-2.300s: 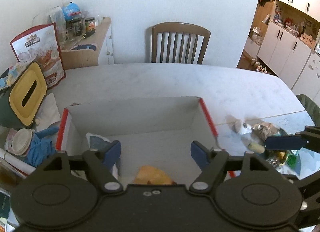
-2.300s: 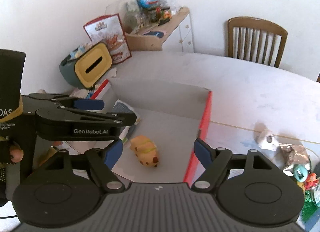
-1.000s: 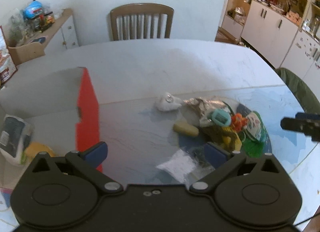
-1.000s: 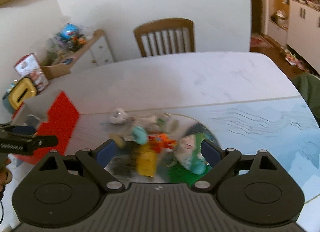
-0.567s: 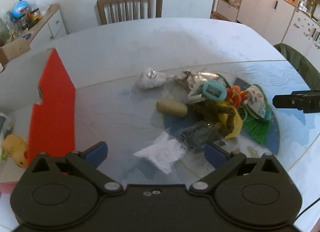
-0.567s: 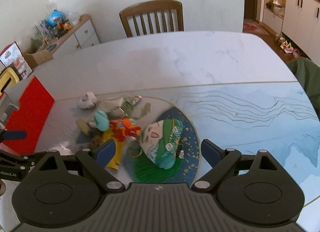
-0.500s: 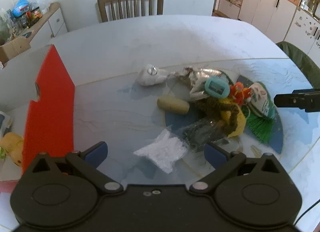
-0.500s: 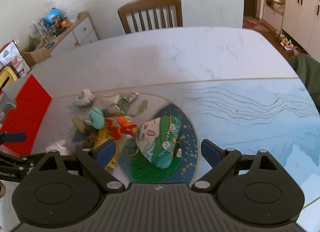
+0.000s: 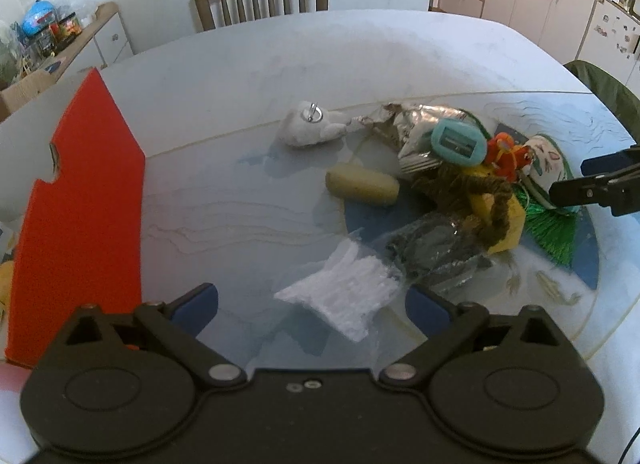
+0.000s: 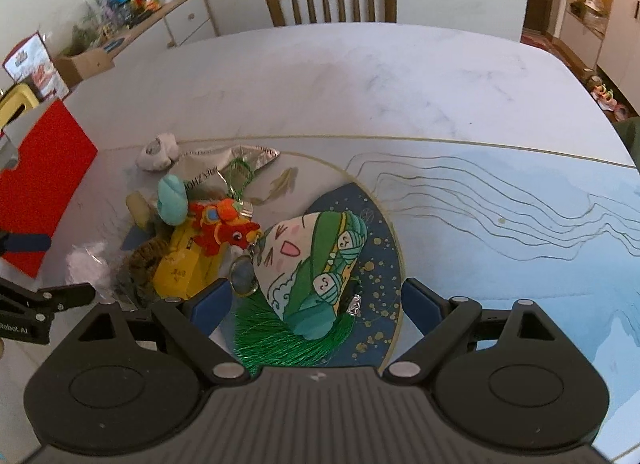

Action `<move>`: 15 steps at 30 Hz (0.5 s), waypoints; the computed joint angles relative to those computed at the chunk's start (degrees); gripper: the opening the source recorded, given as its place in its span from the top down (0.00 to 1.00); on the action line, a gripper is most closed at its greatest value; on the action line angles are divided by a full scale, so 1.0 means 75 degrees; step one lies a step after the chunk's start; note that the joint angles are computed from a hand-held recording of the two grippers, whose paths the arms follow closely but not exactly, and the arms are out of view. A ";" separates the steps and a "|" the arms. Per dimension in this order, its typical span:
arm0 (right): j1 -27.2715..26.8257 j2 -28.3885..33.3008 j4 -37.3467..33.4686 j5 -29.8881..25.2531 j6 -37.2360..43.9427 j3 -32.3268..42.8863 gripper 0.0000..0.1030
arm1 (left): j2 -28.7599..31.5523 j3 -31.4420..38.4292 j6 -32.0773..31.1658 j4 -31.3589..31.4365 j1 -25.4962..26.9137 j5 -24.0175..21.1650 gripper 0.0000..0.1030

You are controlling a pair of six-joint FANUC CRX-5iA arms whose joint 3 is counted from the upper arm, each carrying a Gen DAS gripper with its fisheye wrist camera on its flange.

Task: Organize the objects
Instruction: 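Grasp clear bag of white beads with left gripper while right gripper grasps green plush pouch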

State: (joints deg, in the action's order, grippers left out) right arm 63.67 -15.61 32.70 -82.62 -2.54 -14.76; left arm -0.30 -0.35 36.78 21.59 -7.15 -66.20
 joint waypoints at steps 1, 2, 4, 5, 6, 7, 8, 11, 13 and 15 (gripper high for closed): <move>-0.0052 0.0016 -0.0047 0.0050 0.0102 0.0001 0.13 | 0.0014 0.0008 0.0029 -0.0019 -0.0002 -0.0011 0.05; -0.0094 0.0024 -0.0072 0.0094 0.0186 -0.0009 0.13 | 0.0022 0.0023 0.0047 -0.0026 -0.0004 -0.0020 0.07; -0.0186 0.0044 -0.0125 0.0221 0.0379 -0.0025 0.16 | 0.0025 0.0028 0.0068 -0.0008 -0.0011 -0.0007 0.08; -0.0216 0.0068 -0.0152 0.0255 0.0440 -0.0009 0.18 | 0.0021 0.0018 0.0061 0.0019 -0.0009 0.0001 0.10; -0.0256 0.0087 -0.0175 0.0299 0.0526 -0.0005 0.20 | 0.0026 0.0008 0.0037 0.0059 -0.0007 -0.0001 0.13; -0.0288 0.0104 -0.0183 0.0336 0.0603 -0.0006 0.20 | 0.0032 -0.0001 0.0001 0.0102 -0.0001 -0.0010 0.14; -0.0318 0.0117 -0.0192 0.0353 0.0661 -0.0001 0.21 | 0.0032 -0.0012 -0.0018 0.0114 -0.0003 -0.0001 0.17; -0.0420 0.0161 -0.0237 0.0421 0.0817 0.0000 0.28 | 0.0031 -0.0031 -0.0094 0.0152 0.0008 -0.0020 0.25; -0.0467 0.0172 -0.0268 0.0466 0.0851 -0.0009 0.31 | 0.0028 -0.0045 -0.0166 0.0162 -0.0003 -0.0032 0.29; -0.0464 0.0161 -0.0234 0.0504 0.0853 -0.0047 0.35 | 0.0027 -0.0056 -0.0251 0.0169 -0.0006 -0.0043 0.34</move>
